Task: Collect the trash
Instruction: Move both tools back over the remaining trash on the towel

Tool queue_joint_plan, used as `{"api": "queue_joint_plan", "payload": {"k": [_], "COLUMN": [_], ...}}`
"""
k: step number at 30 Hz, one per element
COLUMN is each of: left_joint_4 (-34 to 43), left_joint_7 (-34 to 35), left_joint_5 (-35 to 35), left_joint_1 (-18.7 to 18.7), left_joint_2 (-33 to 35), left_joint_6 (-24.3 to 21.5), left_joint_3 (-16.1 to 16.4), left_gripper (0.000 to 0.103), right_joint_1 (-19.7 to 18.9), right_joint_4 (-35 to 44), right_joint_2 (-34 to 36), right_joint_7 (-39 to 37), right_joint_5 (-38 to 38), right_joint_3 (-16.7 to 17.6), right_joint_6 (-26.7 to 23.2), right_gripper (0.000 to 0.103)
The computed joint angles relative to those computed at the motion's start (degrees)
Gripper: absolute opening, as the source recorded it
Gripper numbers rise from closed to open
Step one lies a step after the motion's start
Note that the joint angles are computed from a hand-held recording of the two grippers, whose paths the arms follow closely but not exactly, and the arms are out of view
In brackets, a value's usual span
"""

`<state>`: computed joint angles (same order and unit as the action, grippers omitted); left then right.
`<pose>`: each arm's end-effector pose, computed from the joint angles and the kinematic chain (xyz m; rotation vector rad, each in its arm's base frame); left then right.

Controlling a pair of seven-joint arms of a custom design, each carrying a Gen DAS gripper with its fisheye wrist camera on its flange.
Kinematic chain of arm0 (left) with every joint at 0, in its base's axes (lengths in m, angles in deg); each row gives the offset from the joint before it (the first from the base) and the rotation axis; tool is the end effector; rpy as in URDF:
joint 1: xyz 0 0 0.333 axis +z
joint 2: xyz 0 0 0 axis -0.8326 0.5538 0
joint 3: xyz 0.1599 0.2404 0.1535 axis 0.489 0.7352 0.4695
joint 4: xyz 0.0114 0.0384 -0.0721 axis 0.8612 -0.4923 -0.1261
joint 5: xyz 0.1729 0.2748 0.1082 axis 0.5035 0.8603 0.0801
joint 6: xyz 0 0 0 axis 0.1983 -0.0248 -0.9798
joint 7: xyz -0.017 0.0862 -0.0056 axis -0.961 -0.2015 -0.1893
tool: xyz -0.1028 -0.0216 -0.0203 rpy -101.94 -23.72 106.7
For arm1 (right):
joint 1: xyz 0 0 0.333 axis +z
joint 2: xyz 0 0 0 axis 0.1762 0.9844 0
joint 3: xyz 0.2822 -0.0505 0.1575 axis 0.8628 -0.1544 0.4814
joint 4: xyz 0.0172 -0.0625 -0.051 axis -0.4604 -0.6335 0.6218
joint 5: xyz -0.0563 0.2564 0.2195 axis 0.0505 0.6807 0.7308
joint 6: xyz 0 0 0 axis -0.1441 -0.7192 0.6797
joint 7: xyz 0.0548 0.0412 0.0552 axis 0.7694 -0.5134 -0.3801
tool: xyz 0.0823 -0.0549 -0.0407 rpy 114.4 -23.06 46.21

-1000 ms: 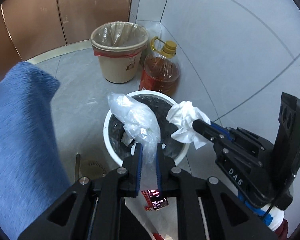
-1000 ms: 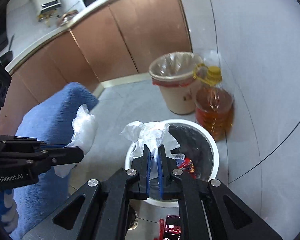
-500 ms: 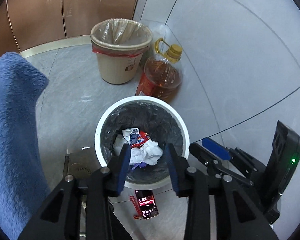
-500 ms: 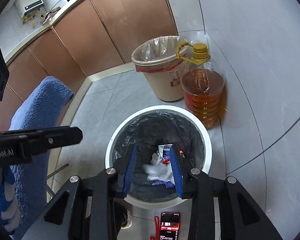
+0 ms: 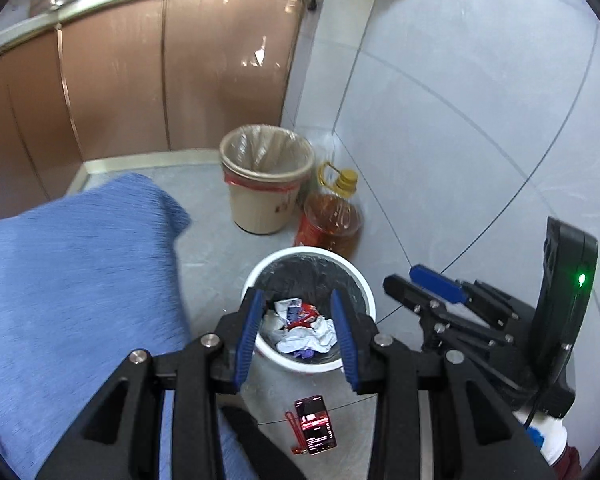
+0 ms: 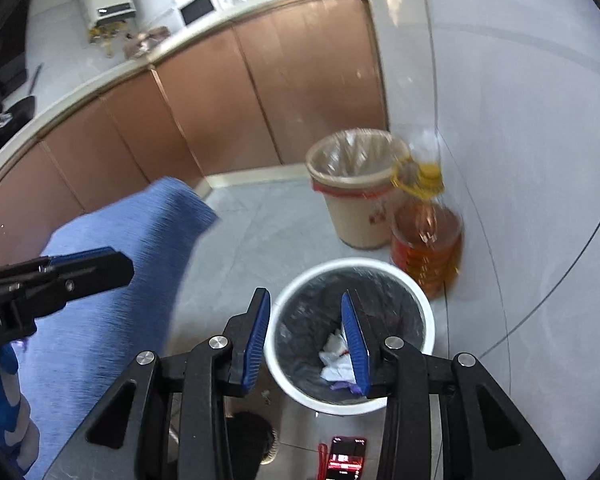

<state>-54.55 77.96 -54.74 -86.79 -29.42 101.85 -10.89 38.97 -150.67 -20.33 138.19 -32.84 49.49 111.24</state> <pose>0.6053 -0.3910 0.4950 -1.8328 1.9709 -0.8913 0.6266 0.4032 0.4316 -1.8248 1.4769 -0.3684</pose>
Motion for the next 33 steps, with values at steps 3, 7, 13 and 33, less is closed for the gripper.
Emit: {"api": "queue_joint_plan", "payload": {"k": [3, 7, 13, 33], "left_joint_4": [-9.8, -19.5, -32.4, -60.7], "left_joint_7": [-4.6, -10.4, -21.0, -27.4], "left_joint_5": [3.6, 9.6, 20.1, 25.9], "left_joint_1": [-1.0, -0.4, 1.9, 18.6], "left_joint_2": [-8.0, -16.8, -29.5, -73.5], "left_joint_6": [3.3, 5.4, 6.0, -5.0], "left_joint_3": [2.0, 2.1, 0.9, -9.7], "left_gripper": [0.035, 0.035, 0.035, 0.054], "right_joint_1": [1.8, 4.1, 7.1, 11.7], "right_joint_4": [-1.8, -3.2, -3.5, 1.6], "right_joint_2": [-3.0, -6.3, -10.0, -15.1], "right_joint_7": [0.5, 0.9, 0.7, -12.1], "right_joint_5": [-1.4, -3.5, -6.4, -4.7], "right_joint_3": [-0.6, -0.9, -0.6, 9.4], "right_joint_6": [1.9, 3.1, 4.0, 5.3], "right_gripper": [0.038, 0.038, 0.041, 0.058]}}
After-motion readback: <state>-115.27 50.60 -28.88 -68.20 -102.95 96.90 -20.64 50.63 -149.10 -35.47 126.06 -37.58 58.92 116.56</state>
